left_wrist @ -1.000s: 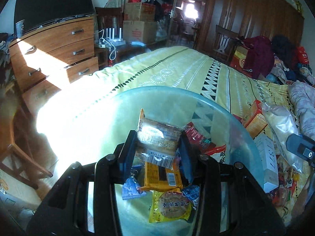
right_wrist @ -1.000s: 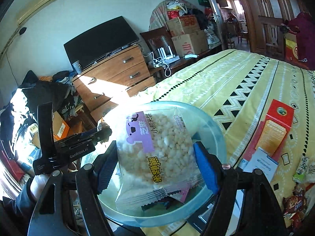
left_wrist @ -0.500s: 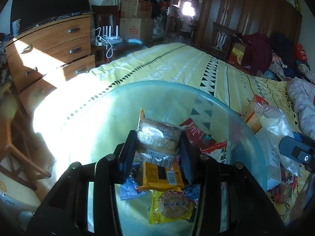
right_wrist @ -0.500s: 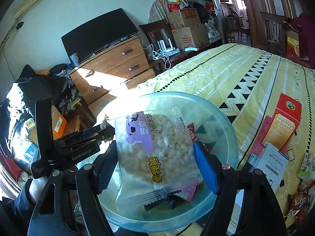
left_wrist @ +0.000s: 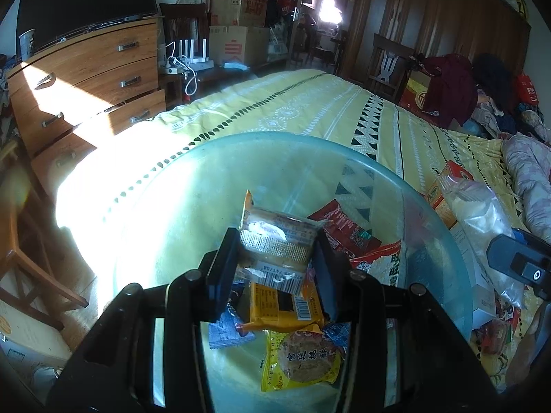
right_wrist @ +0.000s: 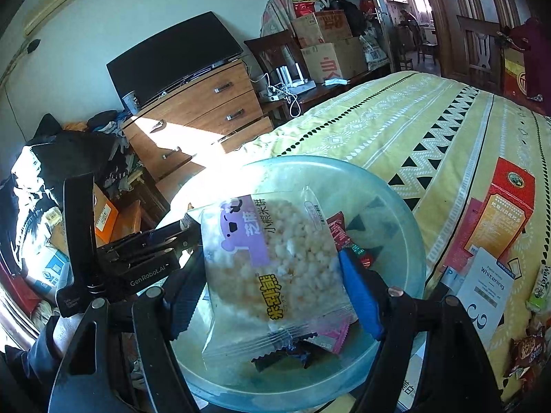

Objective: Organize snacks
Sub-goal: 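Lower both held snacks into the clear basin and open both grippers, then move both grippers back to the pile and grasp the clear red-filled bag with the left gripper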

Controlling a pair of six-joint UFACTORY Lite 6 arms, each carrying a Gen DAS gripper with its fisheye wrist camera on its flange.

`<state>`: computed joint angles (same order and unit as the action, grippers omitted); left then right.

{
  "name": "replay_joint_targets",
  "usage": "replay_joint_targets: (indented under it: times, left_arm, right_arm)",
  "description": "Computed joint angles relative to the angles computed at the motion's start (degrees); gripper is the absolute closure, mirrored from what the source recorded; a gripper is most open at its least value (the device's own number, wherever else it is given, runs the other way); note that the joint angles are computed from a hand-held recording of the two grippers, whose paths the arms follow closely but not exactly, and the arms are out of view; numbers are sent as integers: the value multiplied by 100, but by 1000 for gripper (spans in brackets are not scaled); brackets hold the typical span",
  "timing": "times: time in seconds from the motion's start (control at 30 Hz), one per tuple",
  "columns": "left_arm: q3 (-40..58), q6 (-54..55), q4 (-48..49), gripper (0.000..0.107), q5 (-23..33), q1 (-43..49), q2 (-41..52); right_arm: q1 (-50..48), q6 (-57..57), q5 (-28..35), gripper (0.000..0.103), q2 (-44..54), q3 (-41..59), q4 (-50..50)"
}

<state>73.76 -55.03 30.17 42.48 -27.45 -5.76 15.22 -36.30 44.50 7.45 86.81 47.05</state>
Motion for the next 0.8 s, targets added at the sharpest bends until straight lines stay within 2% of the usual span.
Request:
replay_joint_targets:
  times: [0.13,0.3,0.37,0.57,0.67,0.73,0.8]
  left_arm:
    - [-3,32,-68,62,15,24,2]
    - [16,19,-63,55,39,34,17]
    - [25,-8,-34,44,57,31,28]
    - [17,-132,68,23,143,1,1]
    - [-8,-188,113,20,190,-37,-27]
    - [-6,-270,190,20,253,-113,-26]
    - [6,-367,270,20,295,-219,-31]
  right_arm:
    - [52,6,24,23,60,43,-14]
    - [49,-14,27,20,102,64,18]
    - [50,-12,35,18,94,51,14]
    - [-3,-8,13,14,-55,-128,4]
    - [-7,-71,-314,13,-743,-851,-169]
    - [9,-142,-657,13,-1556,-1703,-431]
    - [-183,-323,-682,12,-2384,-2538,-518]
